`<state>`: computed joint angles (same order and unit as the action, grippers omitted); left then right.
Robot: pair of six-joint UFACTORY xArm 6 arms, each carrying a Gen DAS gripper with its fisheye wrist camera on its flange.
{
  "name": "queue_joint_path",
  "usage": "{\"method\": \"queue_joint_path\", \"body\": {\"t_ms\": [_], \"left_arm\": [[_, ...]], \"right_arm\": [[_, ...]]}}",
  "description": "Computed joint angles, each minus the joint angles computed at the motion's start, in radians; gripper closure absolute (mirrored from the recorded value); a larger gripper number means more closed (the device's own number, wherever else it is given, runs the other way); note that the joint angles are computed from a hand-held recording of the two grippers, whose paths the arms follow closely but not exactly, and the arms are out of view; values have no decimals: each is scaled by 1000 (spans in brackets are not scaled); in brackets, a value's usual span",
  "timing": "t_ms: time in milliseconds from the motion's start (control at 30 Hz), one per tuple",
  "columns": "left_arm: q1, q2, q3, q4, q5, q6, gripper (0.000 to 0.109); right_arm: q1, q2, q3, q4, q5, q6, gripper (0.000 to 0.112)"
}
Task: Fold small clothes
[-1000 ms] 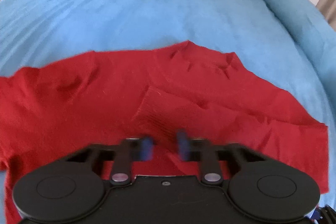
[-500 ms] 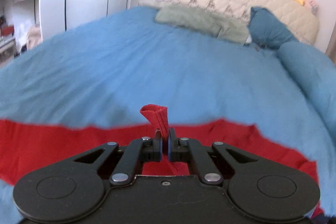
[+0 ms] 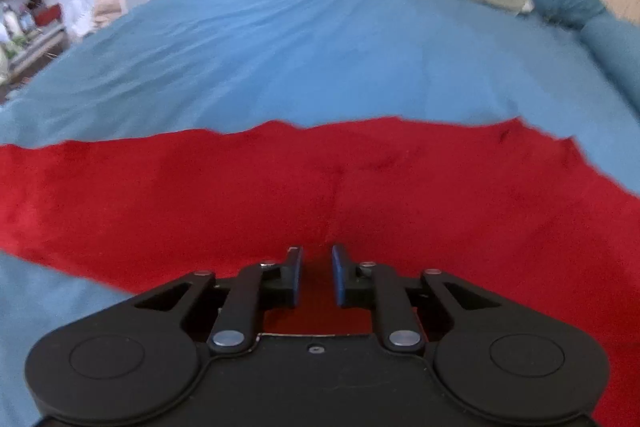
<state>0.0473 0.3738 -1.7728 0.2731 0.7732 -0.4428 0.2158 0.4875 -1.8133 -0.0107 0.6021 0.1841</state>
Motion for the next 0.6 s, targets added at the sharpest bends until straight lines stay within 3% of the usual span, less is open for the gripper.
{"method": "queue_joint_path", "body": {"t_ms": [67, 100, 133, 200, 300, 400, 533, 600], "left_arm": [[8, -53, 48, 6, 8, 14, 88], [7, -79, 74, 8, -5, 24, 78], [6, -103, 98, -9, -33, 53, 58], [-1, -111, 105, -91, -83, 128, 34], [-24, -81, 67, -213, -104, 222, 34], [-51, -20, 13, -232, -91, 251, 33], [-61, 53, -48, -229, -31, 233, 33], [-55, 44, -11, -232, -41, 197, 33]], "right_arm": [[1, -31, 21, -15, 22, 28, 9], [4, -43, 23, -24, 35, 48, 9], [8, -67, 43, -36, 20, 69, 9], [20, -94, 71, -73, -43, 118, 9], [35, -44, 9, -109, -79, 144, 9], [40, 49, -89, -152, -75, 208, 9], [31, 127, -172, -152, -2, 259, 9], [20, 110, -124, -117, -31, 243, 9]]}}
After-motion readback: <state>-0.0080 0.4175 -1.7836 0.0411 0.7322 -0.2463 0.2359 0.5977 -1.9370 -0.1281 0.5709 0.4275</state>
